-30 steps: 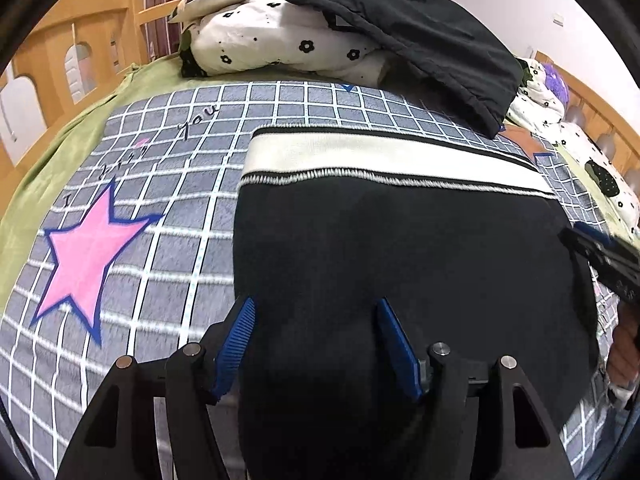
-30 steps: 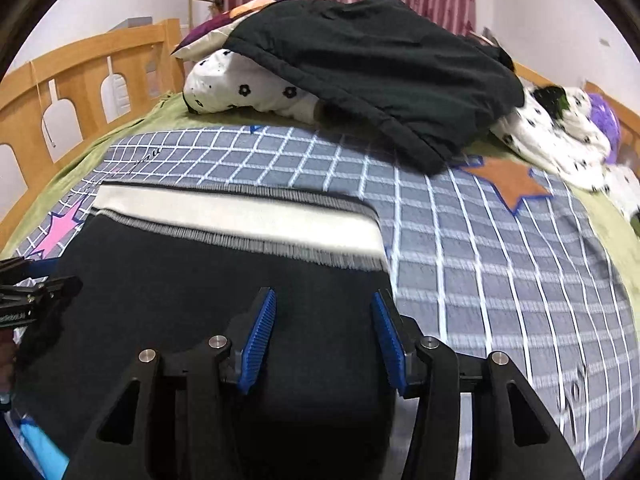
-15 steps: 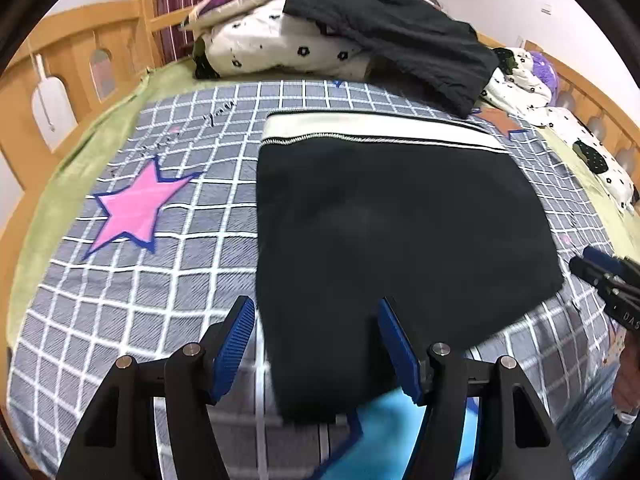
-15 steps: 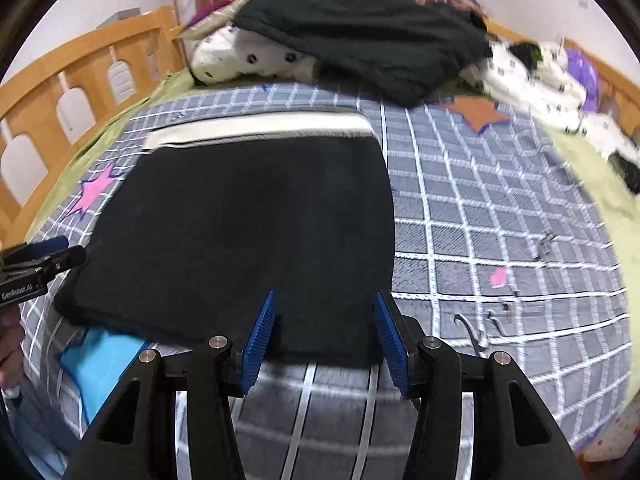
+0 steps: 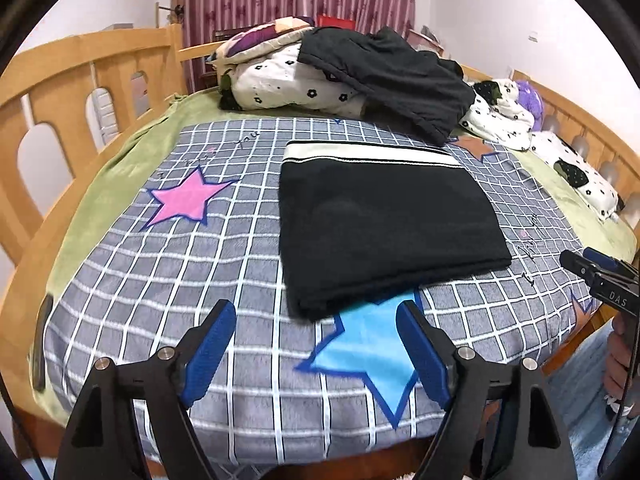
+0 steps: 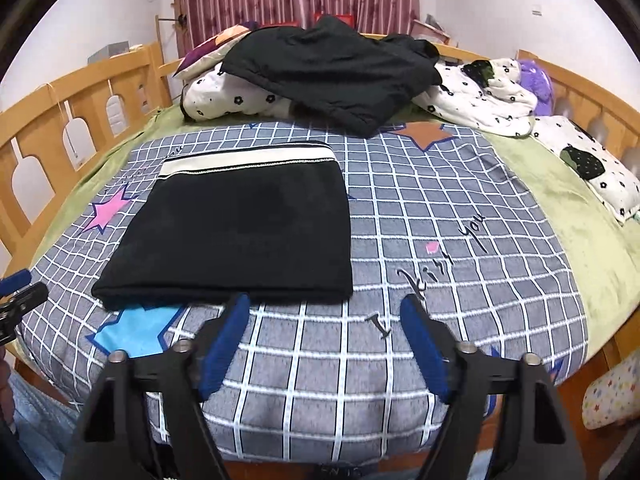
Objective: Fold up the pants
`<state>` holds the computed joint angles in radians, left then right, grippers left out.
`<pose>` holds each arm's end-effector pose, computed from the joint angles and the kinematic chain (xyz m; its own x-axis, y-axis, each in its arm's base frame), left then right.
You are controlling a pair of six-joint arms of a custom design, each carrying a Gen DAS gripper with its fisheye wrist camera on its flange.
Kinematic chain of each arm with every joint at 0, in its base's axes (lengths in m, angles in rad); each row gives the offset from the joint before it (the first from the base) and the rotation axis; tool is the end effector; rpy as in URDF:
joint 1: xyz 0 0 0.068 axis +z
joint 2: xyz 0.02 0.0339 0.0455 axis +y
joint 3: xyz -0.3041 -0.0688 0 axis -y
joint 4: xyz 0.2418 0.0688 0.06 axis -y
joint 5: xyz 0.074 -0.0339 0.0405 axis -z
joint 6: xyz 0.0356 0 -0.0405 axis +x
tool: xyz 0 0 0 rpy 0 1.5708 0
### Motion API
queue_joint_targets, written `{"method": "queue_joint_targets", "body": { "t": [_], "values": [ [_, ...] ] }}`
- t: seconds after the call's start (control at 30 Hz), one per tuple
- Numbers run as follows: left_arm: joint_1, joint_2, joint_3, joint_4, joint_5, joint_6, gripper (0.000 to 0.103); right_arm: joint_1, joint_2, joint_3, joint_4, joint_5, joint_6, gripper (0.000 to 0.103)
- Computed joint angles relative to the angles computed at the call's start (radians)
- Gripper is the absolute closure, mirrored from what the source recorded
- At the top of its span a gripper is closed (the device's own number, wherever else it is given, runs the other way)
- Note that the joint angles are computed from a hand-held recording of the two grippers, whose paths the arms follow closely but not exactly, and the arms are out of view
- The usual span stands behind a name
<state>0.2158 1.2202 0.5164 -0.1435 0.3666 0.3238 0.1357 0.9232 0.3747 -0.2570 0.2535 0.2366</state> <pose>0.2076 0.0324 0.2080 -0.6839 0.1542 -0.7131 0.2632 0.9637 -0.0441 0.1491 0.0114 0.2029 -0.6850 0.1355 -0.7158 0.2075 0.9781 -0.0134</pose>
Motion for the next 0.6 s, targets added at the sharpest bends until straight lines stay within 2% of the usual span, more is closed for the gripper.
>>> {"method": "queue_joint_targets", "body": {
  "t": [0.03, 0.1, 0.2, 0.3, 0.6],
  "values": [
    [0.002, -0.016, -0.015, 0.001, -0.013, 0.002, 0.021, 0.033, -0.018, -0.003, -0.022, 0.037, 0.018, 0.019],
    [-0.003, -0.04, -0.035, 0.008, -0.041, 0.012, 0.021, 0.087, -0.036, -0.006, -0.051, 0.107, 0.053, 0.014],
    [-0.012, -0.079, -0.048, 0.011, -0.051, 0.006, 0.021, 0.141, -0.075, -0.002, -0.103, 0.149, 0.094, 0.013],
    [0.003, -0.115, -0.056, 0.001, -0.02, 0.003, 0.021, 0.208, -0.119, -0.001, -0.149, 0.196, 0.141, 0.013],
    [0.005, -0.12, -0.055, -0.011, 0.01, -0.025, 0.021, 0.225, -0.146, -0.005, -0.171, 0.198, 0.17, 0.013]
  ]
}}
